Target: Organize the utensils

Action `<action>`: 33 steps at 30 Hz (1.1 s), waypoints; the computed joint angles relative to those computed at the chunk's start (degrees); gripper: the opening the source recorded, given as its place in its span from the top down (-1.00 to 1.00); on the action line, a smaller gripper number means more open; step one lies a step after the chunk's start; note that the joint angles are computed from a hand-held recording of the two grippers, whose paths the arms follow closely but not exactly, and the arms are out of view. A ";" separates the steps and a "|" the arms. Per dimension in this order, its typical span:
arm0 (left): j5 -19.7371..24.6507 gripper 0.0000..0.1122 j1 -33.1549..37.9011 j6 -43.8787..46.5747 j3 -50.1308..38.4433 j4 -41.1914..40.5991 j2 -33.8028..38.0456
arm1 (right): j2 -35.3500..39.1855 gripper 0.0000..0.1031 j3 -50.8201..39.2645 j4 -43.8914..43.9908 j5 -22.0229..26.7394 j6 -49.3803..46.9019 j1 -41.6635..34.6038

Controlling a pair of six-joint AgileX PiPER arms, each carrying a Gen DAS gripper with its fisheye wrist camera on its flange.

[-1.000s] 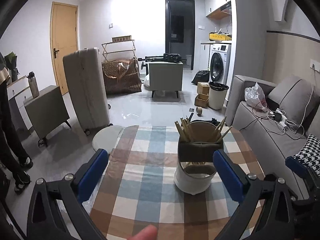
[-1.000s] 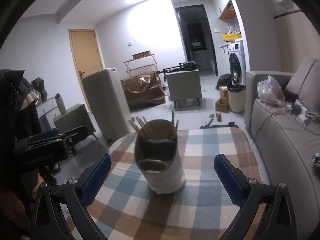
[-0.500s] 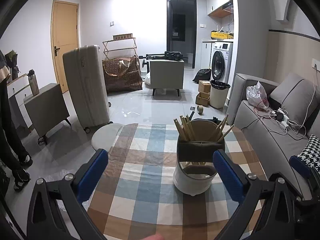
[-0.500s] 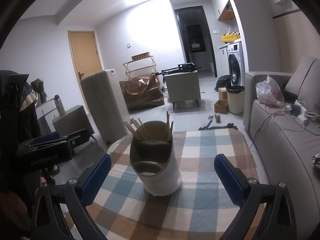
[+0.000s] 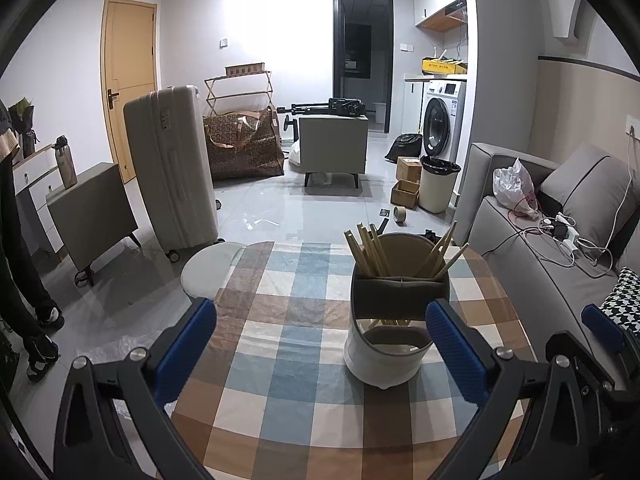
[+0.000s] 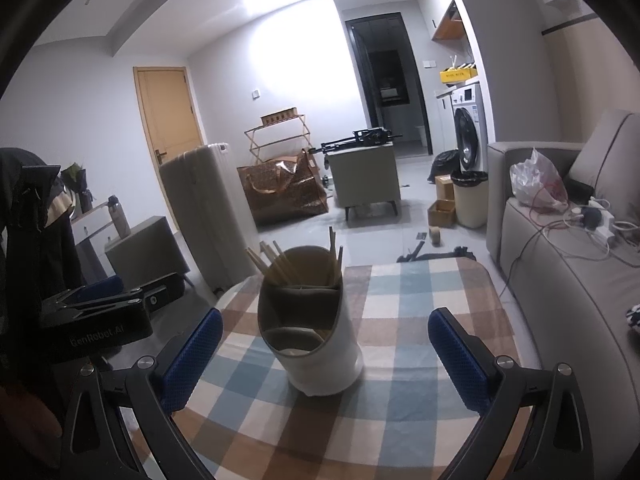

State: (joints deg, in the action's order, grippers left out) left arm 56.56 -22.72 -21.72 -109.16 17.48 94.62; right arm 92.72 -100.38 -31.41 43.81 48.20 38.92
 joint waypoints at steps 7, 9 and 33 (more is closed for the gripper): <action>0.23 -0.81 -0.27 -0.12 -0.48 0.37 0.40 | 0.04 -1.00 -0.24 0.22 0.03 -0.61 -0.02; 0.43 -0.81 -0.08 -0.07 -0.72 -0.22 0.57 | 0.14 -1.00 -0.47 0.45 0.12 -0.75 -0.13; 1.03 -0.81 0.45 0.42 -1.25 -1.17 0.73 | 0.28 -1.00 -0.54 0.58 0.19 -0.44 0.02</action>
